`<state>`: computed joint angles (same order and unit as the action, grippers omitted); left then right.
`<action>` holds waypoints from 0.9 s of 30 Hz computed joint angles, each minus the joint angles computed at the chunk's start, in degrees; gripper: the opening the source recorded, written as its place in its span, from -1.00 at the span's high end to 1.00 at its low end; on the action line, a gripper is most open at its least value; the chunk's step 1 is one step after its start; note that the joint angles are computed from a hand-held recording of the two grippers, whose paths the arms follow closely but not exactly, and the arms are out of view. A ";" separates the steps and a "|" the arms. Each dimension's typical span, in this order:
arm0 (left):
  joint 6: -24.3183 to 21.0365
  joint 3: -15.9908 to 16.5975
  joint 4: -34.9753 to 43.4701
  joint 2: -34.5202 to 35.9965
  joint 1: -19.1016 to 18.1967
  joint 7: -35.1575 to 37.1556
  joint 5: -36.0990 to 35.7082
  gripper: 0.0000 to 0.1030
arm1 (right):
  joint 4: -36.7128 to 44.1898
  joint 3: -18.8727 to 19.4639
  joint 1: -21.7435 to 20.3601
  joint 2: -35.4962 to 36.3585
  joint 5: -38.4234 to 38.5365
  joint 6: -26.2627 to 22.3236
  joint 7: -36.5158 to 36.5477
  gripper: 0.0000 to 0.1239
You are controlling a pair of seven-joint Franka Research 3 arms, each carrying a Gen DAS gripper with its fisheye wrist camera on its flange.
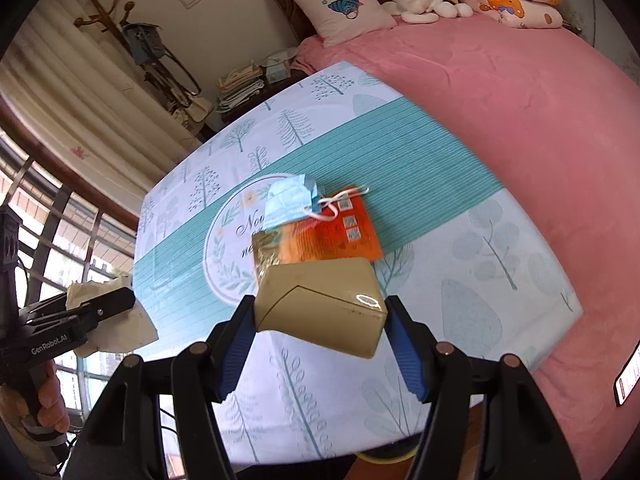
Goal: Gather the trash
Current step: 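Carry tissue and beige mask over the trash bin and open both tools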
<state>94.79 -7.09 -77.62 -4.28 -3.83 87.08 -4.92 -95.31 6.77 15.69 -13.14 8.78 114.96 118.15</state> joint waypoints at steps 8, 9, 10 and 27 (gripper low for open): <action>2.85 -2.45 -12.35 -12.88 -3.66 -10.30 1.53 0.17 | -9.93 -1.70 0.26 -12.23 5.42 -0.72 -9.82 -0.03; 2.89 -2.88 -13.83 -14.56 -4.34 -11.91 1.73 0.17 | -11.20 -1.93 0.12 -14.08 5.92 -1.03 -10.94 -0.03; 2.91 -3.27 -15.00 -15.88 -5.04 -13.35 1.94 0.17 | -12.28 -2.16 -0.07 -15.68 6.47 -1.37 -11.86 -0.03; -7.61 -8.68 -22.22 -28.22 -14.87 -30.06 5.54 0.17 | -25.94 -4.55 -2.84 -35.52 15.06 -13.48 -22.55 -0.03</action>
